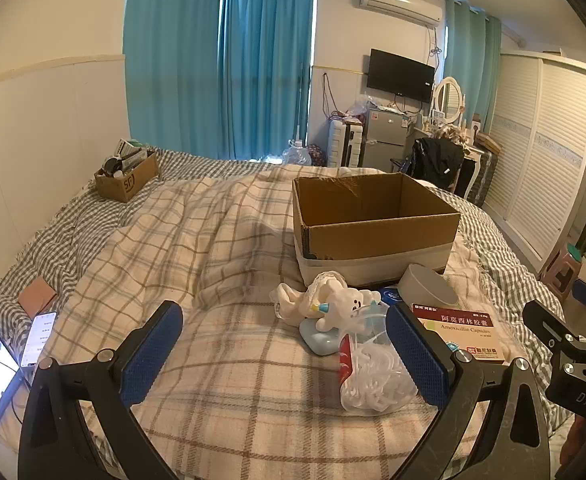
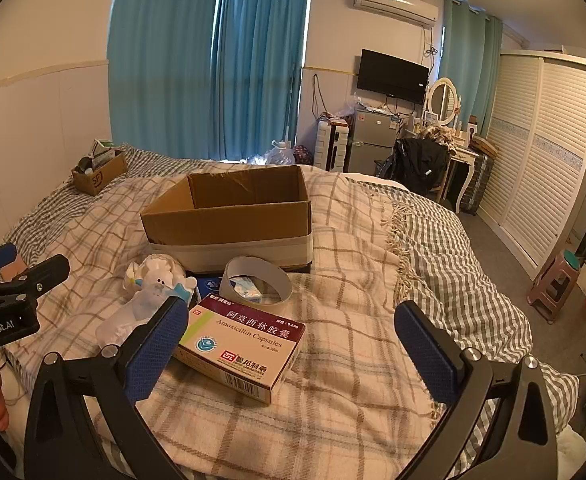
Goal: Organize objects
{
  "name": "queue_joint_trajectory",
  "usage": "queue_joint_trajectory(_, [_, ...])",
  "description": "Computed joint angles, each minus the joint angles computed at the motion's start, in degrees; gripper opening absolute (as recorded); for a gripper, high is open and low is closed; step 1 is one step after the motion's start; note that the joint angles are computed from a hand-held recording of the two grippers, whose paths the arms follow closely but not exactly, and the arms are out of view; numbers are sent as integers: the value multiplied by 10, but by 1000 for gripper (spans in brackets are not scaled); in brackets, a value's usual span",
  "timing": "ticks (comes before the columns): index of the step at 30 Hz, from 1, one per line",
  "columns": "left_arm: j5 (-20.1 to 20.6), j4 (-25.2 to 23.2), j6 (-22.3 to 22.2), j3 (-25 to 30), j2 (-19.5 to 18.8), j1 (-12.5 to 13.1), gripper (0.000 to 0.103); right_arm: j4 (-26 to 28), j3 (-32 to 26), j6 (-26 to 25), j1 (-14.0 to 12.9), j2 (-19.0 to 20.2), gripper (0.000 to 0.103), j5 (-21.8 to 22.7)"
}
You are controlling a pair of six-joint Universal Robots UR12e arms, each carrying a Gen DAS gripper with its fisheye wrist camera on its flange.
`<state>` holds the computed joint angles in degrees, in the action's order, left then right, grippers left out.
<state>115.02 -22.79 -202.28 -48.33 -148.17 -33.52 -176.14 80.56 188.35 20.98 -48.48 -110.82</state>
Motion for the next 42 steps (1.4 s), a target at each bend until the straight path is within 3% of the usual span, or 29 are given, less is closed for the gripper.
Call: queue_joint_trajectory(42, [-6, 9, 12, 3, -4, -3, 103, -13, 8, -4, -1, -3, 102, -1])
